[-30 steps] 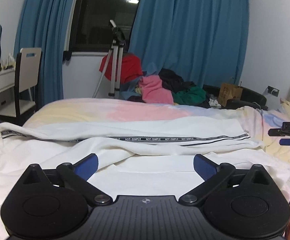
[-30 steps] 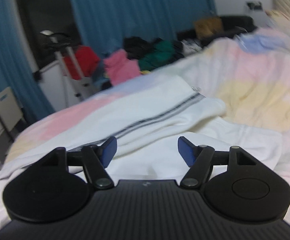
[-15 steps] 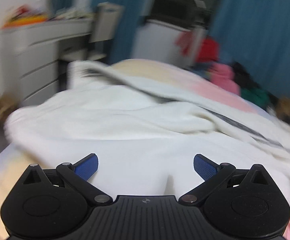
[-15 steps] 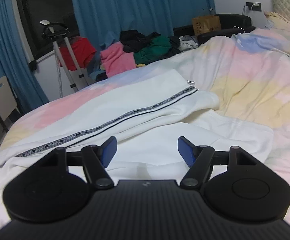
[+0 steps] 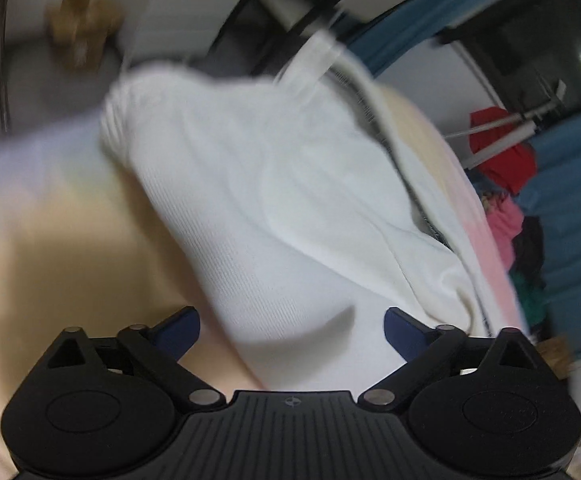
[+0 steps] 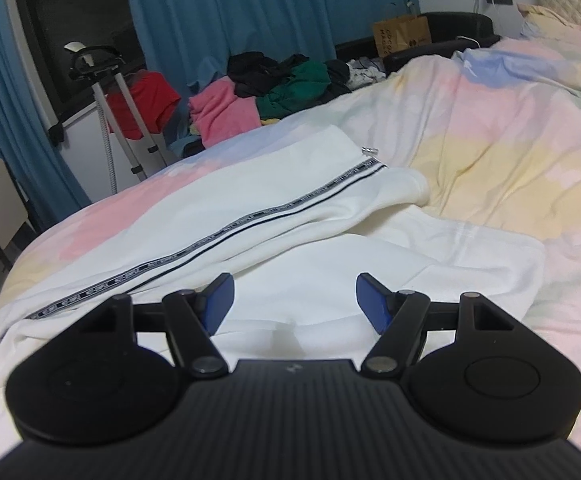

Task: Fold clothes
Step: 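Grasp the ribbed elastic cuff with the left gripper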

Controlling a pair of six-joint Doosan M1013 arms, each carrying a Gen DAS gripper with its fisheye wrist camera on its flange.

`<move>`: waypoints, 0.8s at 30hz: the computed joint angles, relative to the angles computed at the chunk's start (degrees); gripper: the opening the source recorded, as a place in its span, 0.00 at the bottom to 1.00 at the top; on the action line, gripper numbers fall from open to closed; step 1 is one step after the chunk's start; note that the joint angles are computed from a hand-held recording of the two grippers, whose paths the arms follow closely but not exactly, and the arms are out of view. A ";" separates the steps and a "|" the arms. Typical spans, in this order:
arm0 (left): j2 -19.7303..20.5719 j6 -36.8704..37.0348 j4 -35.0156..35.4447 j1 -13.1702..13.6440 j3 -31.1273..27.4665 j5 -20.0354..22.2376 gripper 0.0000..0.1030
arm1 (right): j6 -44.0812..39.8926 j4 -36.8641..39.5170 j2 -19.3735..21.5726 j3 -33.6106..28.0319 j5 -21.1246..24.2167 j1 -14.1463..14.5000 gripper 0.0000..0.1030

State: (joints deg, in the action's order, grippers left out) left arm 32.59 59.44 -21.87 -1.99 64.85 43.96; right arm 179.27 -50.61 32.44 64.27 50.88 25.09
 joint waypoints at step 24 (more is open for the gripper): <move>2.39 10.88 -22.01 3.91 0.84 -3.63 0.76 | 15.21 5.07 -0.95 1.91 9.06 -1.86 0.68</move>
State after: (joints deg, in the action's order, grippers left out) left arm 34.98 70.32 -43.88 1.92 65.69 40.33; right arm 194.48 -45.54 31.49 66.18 59.94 23.23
